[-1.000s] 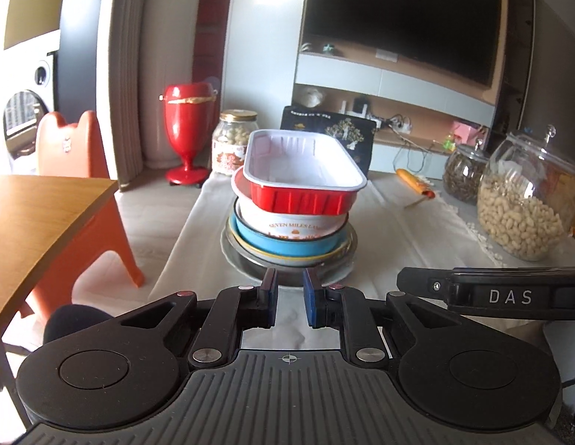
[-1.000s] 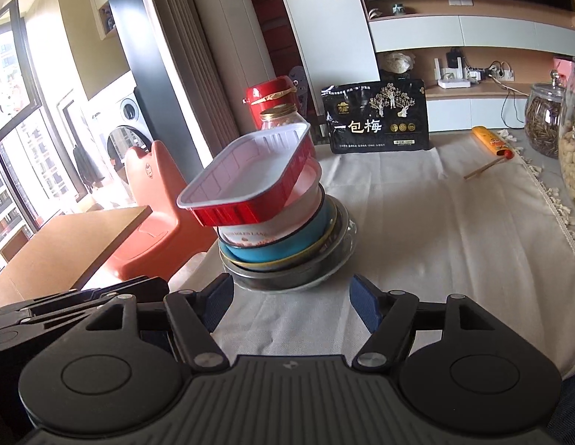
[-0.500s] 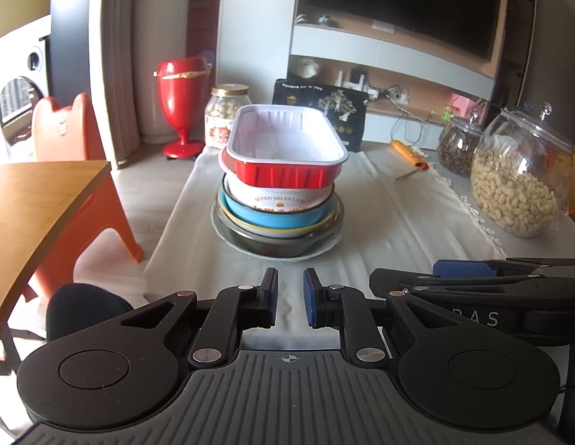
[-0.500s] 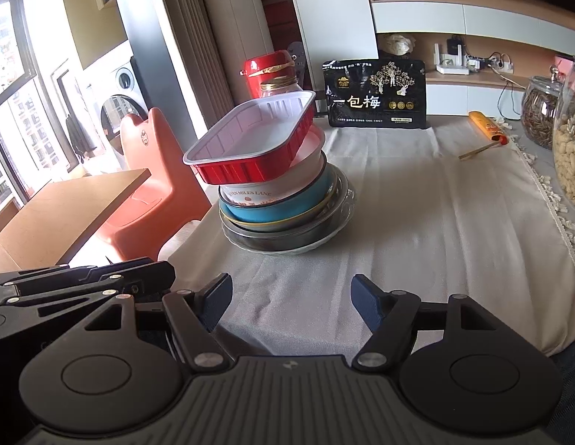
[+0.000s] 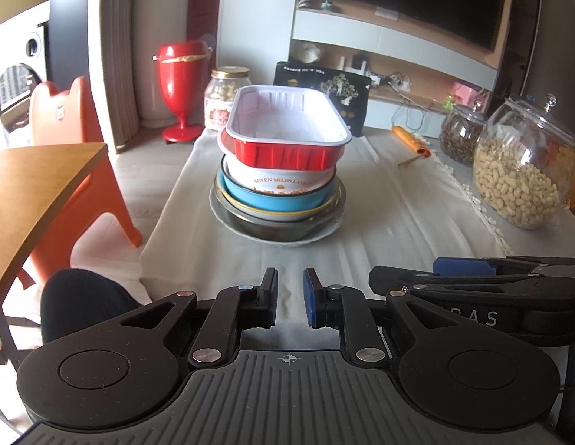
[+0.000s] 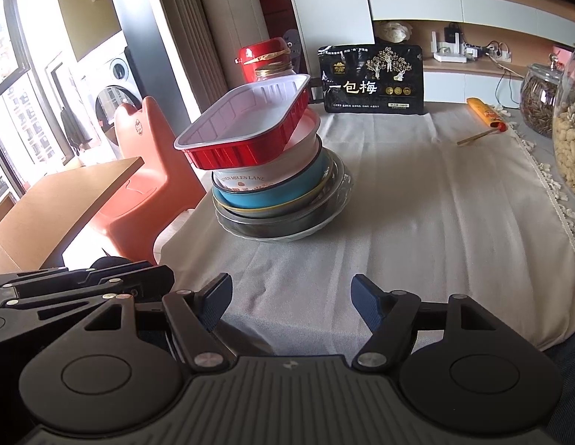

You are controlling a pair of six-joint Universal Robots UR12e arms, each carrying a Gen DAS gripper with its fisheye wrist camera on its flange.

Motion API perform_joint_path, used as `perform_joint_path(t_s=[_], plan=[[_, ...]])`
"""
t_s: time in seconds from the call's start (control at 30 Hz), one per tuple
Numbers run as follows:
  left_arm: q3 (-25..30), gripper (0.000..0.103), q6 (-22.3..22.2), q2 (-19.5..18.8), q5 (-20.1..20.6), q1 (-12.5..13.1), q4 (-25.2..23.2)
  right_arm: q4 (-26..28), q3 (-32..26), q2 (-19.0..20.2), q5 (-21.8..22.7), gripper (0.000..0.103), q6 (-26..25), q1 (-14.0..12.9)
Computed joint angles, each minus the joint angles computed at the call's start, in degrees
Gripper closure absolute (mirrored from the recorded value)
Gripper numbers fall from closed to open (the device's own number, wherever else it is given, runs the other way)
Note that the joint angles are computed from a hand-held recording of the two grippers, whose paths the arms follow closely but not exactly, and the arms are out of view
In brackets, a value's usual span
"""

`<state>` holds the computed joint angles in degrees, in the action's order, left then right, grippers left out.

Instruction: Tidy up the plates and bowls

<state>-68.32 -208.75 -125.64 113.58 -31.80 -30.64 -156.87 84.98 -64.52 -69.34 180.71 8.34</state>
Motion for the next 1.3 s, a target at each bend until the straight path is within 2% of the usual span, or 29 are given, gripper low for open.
perform_joint_path(t_s=[1.3], plan=[[-0.3,0.085,-0.2,0.3,-0.3,-0.1,0.6,0.2,0.1,-0.1,-0.2,0.031,0.0,0.0]])
